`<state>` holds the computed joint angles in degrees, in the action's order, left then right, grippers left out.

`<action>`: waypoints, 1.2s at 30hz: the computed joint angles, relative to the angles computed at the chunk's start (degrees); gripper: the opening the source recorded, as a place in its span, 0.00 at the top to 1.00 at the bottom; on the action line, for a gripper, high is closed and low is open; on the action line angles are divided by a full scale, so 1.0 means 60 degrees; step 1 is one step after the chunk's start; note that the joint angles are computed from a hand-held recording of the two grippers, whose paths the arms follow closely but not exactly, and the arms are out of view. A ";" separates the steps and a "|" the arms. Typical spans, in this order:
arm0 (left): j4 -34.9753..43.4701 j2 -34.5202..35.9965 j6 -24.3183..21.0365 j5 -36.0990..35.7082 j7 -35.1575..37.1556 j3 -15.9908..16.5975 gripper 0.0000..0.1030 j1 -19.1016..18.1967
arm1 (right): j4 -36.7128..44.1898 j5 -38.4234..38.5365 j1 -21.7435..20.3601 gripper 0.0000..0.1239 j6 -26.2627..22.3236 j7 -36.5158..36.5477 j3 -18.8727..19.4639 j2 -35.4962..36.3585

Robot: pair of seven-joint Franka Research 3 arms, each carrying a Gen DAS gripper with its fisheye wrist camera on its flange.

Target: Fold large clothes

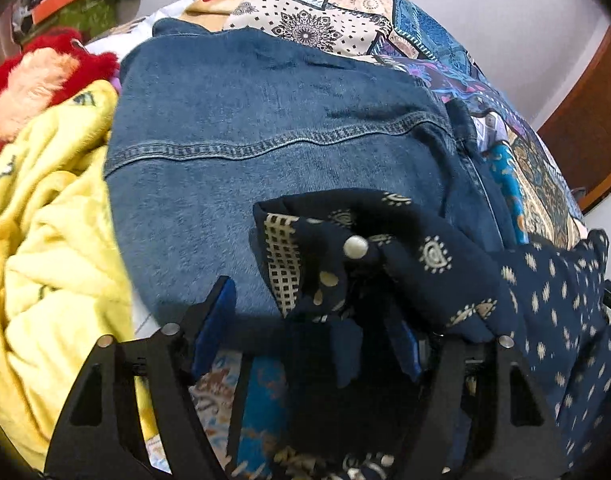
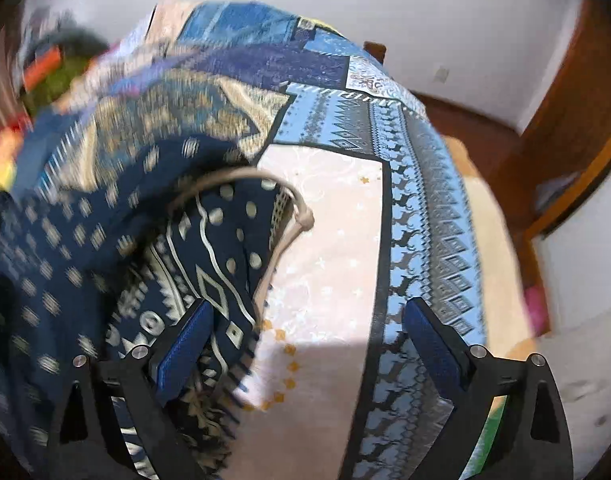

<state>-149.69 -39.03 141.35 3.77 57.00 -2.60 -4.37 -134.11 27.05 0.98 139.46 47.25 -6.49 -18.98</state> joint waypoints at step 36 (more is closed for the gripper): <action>0.1902 0.2281 0.0036 0.2174 -0.1691 -0.0699 0.80 0.1188 | 0.2636 0.1638 0.1273 0.84 0.1679 -0.0369 0.1026 0.2889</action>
